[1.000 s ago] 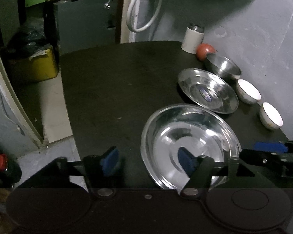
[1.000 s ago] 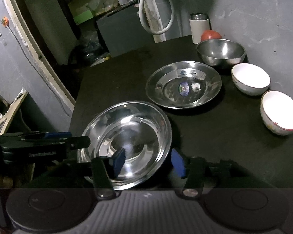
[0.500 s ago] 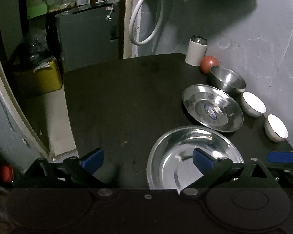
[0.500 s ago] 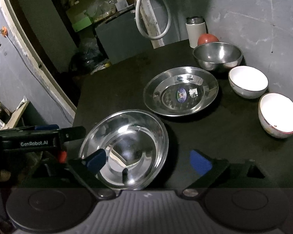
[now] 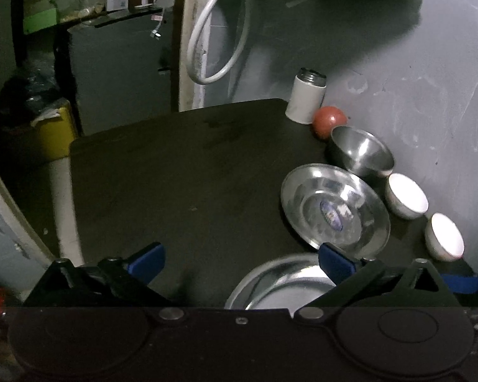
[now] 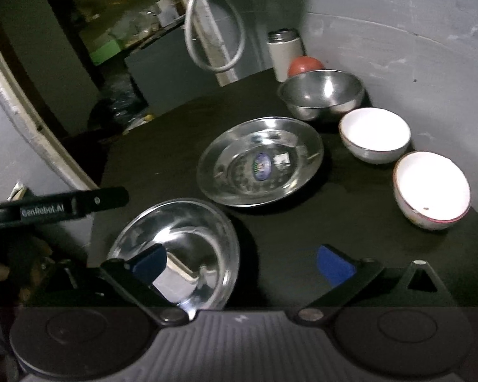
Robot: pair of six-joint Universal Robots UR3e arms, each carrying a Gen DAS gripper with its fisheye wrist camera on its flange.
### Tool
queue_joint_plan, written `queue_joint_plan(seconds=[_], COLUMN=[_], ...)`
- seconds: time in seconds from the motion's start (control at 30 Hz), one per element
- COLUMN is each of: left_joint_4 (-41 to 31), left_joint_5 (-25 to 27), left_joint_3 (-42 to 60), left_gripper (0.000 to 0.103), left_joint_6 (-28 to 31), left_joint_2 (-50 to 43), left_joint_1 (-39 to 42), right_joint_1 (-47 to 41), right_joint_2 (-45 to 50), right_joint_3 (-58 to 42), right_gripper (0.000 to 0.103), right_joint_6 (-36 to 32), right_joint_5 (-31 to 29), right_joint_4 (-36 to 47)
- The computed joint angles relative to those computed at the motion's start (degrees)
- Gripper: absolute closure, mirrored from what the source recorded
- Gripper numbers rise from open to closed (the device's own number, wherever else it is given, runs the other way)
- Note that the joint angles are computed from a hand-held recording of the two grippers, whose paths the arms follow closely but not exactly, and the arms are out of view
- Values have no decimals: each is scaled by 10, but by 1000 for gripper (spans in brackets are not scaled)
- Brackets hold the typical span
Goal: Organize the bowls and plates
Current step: 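Move the left tool to the blue-stickered steel plate and grip its rim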
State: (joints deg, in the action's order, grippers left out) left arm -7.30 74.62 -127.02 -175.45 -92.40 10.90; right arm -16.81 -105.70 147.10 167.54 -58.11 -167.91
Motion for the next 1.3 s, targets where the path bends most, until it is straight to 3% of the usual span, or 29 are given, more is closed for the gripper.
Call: queue_joint_plan(seconds=[0.23,0.63,1.3], left_joint_4=[-28,-105,-132], left_joint_5=[-7,-13,-22], left_joint_3=[144,361,431], left_gripper=[1,1,5], left_joint_6=[13,40,42], left_joint_2=[-132,-303,-362], left_joint_1=[-19,-56,-76], right_joint_1=[6,26,74], right_joint_2=[90,247,360], right_joint_3=[-20,-94,-203], right_gripper=[0,1,17], right_joint_6=[70,148,176], right_joint_5=[-31,-76,-133], right_joint_4=[-105,-211,-217])
